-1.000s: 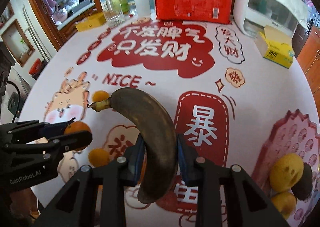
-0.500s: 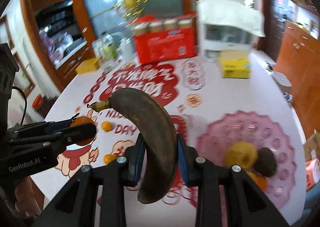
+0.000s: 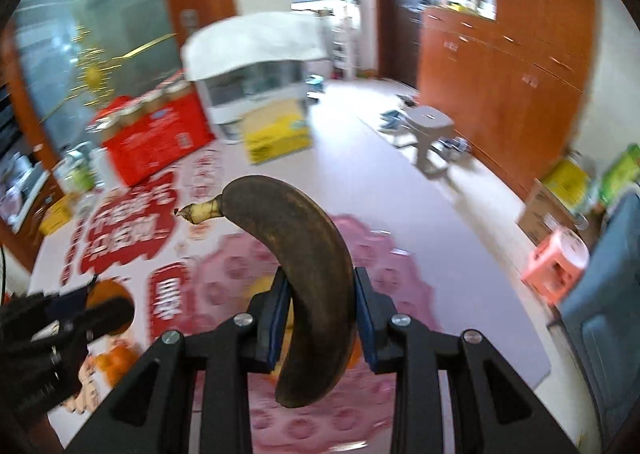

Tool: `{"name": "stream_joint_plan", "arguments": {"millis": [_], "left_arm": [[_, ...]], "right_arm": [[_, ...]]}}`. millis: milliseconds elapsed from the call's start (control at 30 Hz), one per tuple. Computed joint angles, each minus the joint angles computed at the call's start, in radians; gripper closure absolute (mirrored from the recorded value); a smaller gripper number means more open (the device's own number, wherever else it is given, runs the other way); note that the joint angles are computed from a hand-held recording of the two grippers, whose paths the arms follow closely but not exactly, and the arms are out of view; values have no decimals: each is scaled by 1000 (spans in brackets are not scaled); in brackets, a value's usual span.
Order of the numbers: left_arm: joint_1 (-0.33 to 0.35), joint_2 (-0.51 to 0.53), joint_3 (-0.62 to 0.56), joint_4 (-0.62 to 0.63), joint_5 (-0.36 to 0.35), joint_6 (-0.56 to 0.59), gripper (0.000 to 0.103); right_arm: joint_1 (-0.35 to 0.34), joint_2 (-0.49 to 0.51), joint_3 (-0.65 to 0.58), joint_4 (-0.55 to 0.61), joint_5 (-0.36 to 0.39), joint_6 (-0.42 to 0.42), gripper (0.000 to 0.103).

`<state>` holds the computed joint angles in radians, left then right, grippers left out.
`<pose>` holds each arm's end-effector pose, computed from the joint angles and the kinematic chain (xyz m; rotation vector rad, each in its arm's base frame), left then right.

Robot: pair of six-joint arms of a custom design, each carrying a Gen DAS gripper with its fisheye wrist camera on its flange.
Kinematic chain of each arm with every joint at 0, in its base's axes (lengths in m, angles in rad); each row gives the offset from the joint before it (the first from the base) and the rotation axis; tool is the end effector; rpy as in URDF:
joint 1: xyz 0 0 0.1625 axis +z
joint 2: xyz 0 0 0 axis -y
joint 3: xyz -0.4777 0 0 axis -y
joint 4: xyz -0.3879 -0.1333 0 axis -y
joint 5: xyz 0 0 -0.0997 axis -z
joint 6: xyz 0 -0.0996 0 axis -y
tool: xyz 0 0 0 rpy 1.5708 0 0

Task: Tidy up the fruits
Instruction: 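Carry the mandarin and banana to the pink bowl and open both tools, then move both tools back to the cluster of mandarins on the table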

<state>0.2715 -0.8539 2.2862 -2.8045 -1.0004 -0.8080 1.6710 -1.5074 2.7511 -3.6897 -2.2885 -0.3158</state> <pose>-0.3820 -0.3005 0.0366 0.7166 2.5414 -0.5427 0.0951 -0.2682 0.3004 0.0761 -2.2195 0.9292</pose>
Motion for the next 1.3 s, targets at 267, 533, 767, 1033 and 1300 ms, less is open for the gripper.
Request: {"name": "stream_joint_plan", "arguments": {"millis": [267,533,767,1033,1300], "left_arm": [[60,129,-63,30,-26,46,68],[99,190,-96,51,-53,65,68],[103,210,-114,93,-55,70,67],[94,205,-121,151,-30,52,57],[57,170,-106,201,22,-9,33]], "right_arm": [[-230,31,6,-57,113,-38,72],[-312,137,-7,-102,110,-51,72],[-313,217,-19,-190,68,-93,71],[-285,256,-11,-272,26,-116,66],[-259,219,48,-309,62,-120,56]]}}
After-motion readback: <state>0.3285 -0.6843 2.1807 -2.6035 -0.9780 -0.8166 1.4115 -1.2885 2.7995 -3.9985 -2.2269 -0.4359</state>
